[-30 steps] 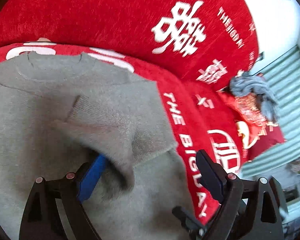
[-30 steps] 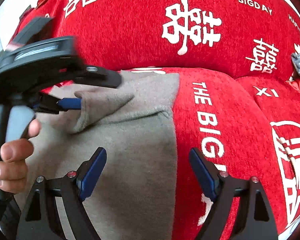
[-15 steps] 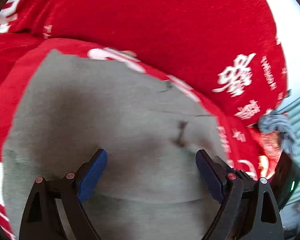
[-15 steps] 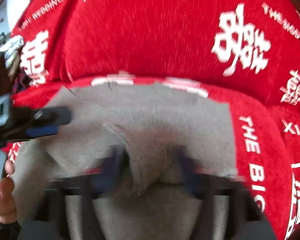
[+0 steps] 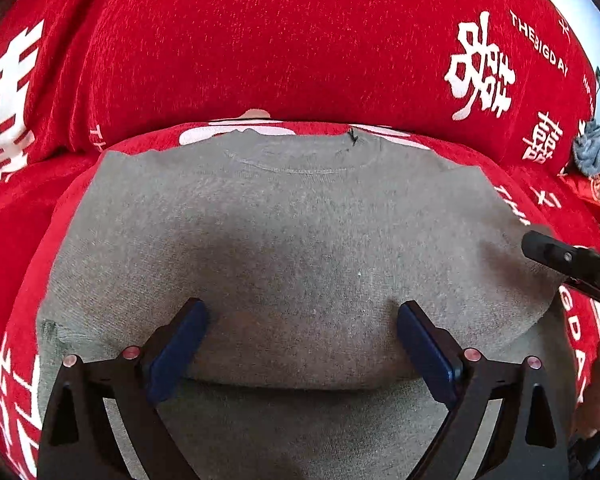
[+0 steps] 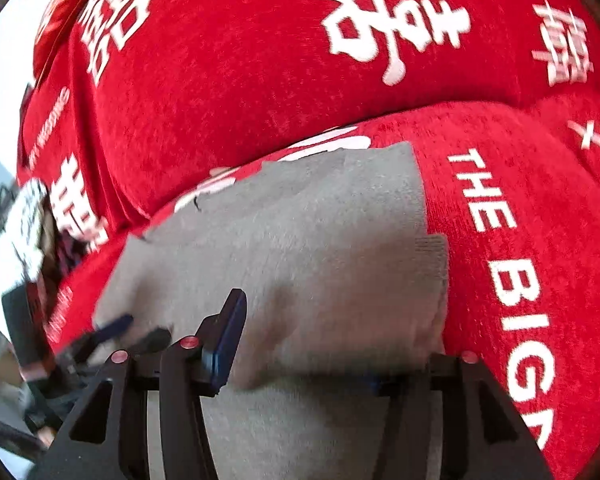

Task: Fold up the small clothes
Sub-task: 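Pinch the folded sleeve edge with the right gripper, adjust, release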

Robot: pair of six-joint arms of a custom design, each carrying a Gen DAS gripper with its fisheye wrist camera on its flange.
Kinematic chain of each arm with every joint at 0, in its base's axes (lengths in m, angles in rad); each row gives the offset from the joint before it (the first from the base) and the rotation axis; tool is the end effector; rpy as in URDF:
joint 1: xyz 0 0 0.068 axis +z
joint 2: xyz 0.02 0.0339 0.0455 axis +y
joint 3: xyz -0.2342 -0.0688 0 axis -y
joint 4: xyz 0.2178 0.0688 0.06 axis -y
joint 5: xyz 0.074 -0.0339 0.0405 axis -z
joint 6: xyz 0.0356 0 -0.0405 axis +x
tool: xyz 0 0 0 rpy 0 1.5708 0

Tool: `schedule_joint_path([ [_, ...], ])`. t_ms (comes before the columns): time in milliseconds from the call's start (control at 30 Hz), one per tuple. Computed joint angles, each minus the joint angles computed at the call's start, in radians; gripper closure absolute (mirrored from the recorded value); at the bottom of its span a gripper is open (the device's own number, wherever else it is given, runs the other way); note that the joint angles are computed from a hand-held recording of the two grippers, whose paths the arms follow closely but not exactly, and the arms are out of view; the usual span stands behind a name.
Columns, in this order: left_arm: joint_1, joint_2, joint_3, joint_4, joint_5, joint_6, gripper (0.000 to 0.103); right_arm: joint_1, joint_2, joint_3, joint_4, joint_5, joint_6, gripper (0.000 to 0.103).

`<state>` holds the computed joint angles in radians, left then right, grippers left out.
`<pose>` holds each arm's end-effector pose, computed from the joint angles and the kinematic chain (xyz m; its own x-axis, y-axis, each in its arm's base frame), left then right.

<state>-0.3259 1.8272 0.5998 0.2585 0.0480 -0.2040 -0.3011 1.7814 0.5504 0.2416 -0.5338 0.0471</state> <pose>0.2564 -0.0885 0.0649 -0.8347 0.0685 -0.5465 0.1802 0.9716 -0.1534 0.2495 -0.0585 0.0697 -0.7978 0.2902 -0.5286 0.0260 0.8923 0.4506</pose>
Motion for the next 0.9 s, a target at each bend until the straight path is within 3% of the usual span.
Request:
schedule_joint_path([
  [33,0.013,-0.002,0.002,-0.004,0.017,0.0,0.007,-0.016,0.018,0.009,0.002,-0.022,0.011,0.081],
  [67,0.02,-0.006,0.006,-0.014,0.028,-0.002,0.007,-0.026,0.034,0.026,-0.012,-0.031,0.009,0.096],
  [167,0.038,-0.033,0.016,-0.052,0.047,-0.017,0.007,-0.024,0.017,0.021,-0.004,0.003,-0.008,0.096],
  [300,0.056,-0.021,0.026,-0.051,0.052,-0.035,0.007,0.008,-0.111,-0.11,0.162,0.072,-0.04,0.096],
  [400,0.02,0.006,0.03,-0.037,-0.009,-0.014,0.007,0.02,-0.004,-0.051,0.157,0.105,-0.063,0.096],
  [500,0.009,0.001,0.036,-0.058,-0.024,0.0,0.007,-0.007,0.082,0.006,0.097,0.1,-0.082,0.091],
  [600,0.06,-0.041,0.036,-0.091,0.036,-0.014,0.007,-0.089,0.061,-0.003,0.066,0.023,-0.081,0.086],
  [633,0.071,-0.056,0.036,-0.097,0.042,-0.016,0.007,-0.103,0.029,-0.023,0.07,0.042,-0.083,0.084],
  [767,0.105,-0.076,0.058,-0.125,0.043,0.009,0.007,-0.102,-0.19,-0.162,0.128,0.224,-0.065,0.052],
  [833,0.111,-0.037,0.094,-0.138,0.004,0.019,0.007,-0.069,-0.278,-0.207,0.129,0.243,-0.075,0.044],
  [900,0.128,0.009,0.125,-0.151,0.007,0.016,0.007,0.015,-0.308,-0.208,0.105,0.276,-0.084,0.043],
])
